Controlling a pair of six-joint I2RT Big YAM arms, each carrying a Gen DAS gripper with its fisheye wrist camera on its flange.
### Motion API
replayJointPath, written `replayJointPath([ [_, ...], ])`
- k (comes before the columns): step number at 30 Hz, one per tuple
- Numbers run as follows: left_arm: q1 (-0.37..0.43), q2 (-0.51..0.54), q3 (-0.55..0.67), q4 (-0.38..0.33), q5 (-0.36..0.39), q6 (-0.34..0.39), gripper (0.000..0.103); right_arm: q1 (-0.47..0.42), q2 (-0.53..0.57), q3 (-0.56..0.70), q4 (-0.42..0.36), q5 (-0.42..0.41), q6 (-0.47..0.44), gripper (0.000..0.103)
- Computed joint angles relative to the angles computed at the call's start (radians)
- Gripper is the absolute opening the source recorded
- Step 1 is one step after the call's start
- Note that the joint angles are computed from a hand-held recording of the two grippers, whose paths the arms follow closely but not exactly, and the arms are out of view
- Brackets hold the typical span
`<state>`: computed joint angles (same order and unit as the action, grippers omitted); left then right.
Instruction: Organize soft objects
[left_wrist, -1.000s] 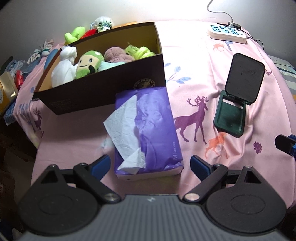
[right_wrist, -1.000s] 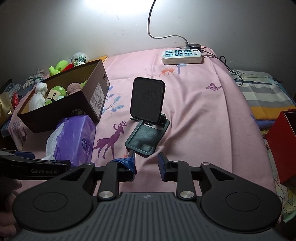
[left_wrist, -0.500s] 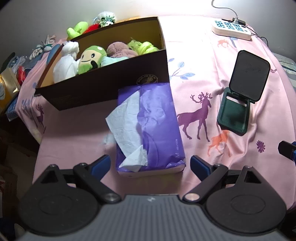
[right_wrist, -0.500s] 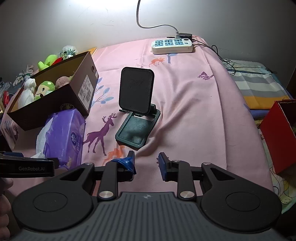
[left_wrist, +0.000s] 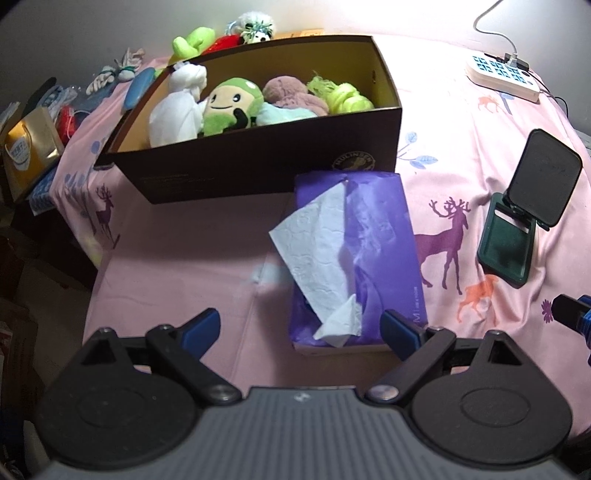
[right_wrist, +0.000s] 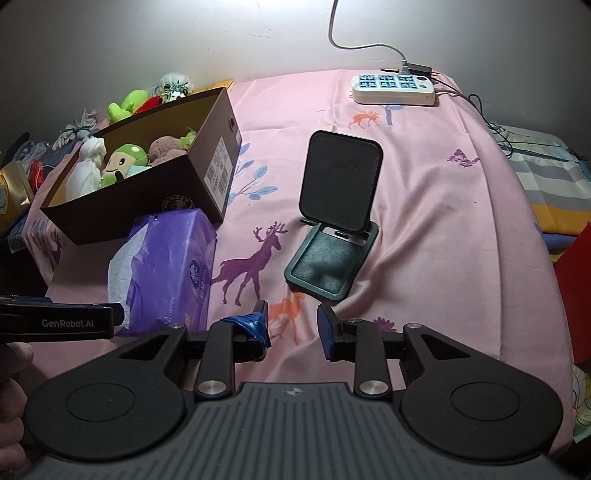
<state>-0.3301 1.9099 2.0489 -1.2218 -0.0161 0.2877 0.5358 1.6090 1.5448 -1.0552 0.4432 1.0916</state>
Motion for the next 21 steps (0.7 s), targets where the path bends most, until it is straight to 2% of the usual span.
replayJointPath([
  [4,0.016,0.018,0.030,0.005,-0.007,-0.005,0.093,-0.005,0.033,0.052,0.004,-0.022,-0.034,0.011],
  [11,0.047,0.098,0.164,-0.043,0.007,-0.017,0.093,-0.014,0.101,0.165,-0.026,-0.031,-0.065,0.012],
  [14,0.057,0.142,0.246,-0.072,0.021,-0.009,0.093,-0.019,0.139,0.231,-0.054,-0.026,-0.079,0.012],
  [17,0.067,0.196,0.348,-0.111,0.033,0.001,0.099,-0.025,0.181,0.307,-0.074,-0.021,-0.098,0.012],
  [21,0.080,0.289,0.531,-0.166,0.045,0.015,0.099,-0.035,0.239,0.411,-0.094,-0.012,-0.123,0.013],
])
